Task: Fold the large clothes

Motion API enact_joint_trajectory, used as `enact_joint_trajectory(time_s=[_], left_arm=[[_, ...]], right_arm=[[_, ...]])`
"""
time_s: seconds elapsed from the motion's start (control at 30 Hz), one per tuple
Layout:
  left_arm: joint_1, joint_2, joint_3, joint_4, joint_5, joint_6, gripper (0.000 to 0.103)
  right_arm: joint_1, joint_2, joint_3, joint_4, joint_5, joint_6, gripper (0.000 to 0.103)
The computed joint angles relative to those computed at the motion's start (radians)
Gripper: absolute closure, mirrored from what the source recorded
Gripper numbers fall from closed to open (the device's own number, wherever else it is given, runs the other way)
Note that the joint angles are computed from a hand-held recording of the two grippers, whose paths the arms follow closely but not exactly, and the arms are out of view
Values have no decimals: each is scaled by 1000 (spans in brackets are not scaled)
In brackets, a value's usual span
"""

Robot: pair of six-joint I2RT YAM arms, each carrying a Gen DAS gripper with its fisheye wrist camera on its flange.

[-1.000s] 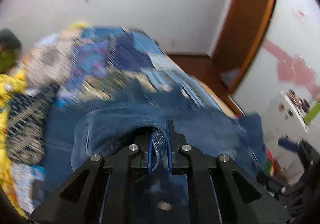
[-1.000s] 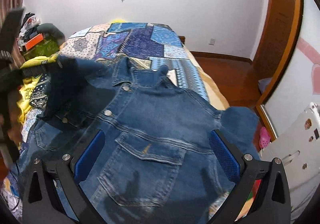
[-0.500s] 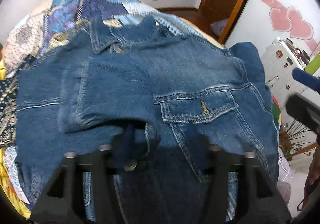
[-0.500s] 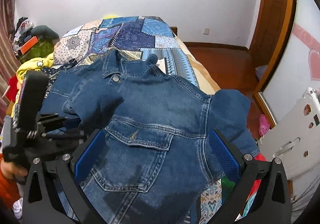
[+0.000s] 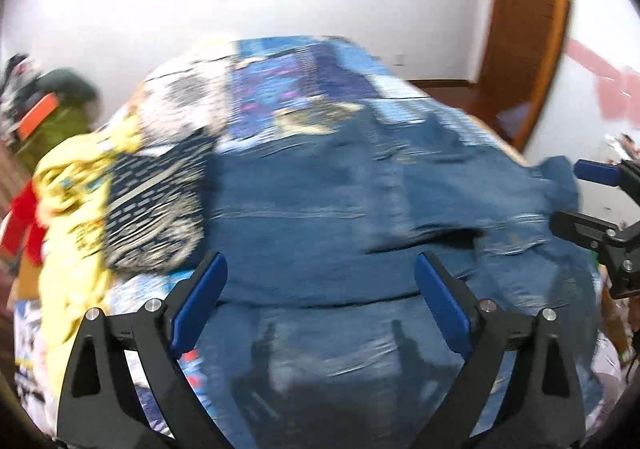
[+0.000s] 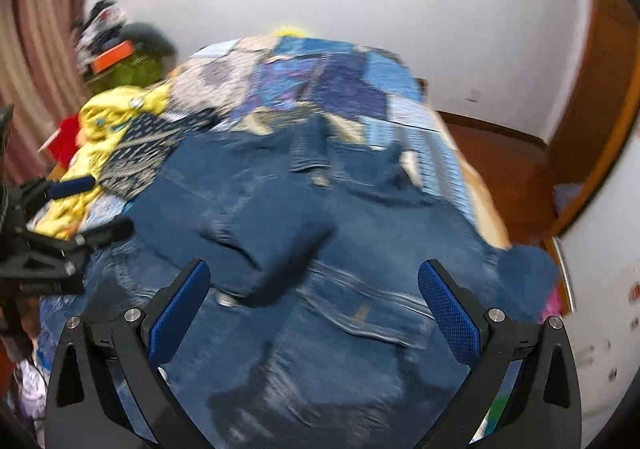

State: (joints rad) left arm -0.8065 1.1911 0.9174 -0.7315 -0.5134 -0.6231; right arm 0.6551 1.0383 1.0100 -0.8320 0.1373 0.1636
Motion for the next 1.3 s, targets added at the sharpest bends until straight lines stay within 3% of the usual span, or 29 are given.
enact_joint_trajectory(time_s=[0.23, 0.43, 0.6, 0.73, 0.8, 0.87, 1.07, 1.3], left_arm=[[129, -153, -173, -19, 47, -7, 8], [190, -183, -225, 26, 85, 27, 8], [199, -161, -227, 61, 98, 39, 8], [180, -130, -210, 65, 82, 41, 8], [168, -122, -201, 62, 75, 34, 8], [154, -116, -190, 58, 73, 25, 8], [82, -93, -126, 13, 23, 0, 8], [0, -42, -35, -20, -36, -14, 8]], right_arm=[[123, 280, 84, 111, 5, -71, 0], [138, 533, 214, 86, -11, -139, 2], [116, 624, 244, 55, -15, -195, 21], [87, 584, 175, 109, -46, -215, 36], [74, 564, 158, 127, -56, -209, 61], [53, 527, 133, 165, -103, -185, 77], [12, 410, 107, 186, -118, -86, 84], [-146, 225, 53, 186, -209, -32, 87]])
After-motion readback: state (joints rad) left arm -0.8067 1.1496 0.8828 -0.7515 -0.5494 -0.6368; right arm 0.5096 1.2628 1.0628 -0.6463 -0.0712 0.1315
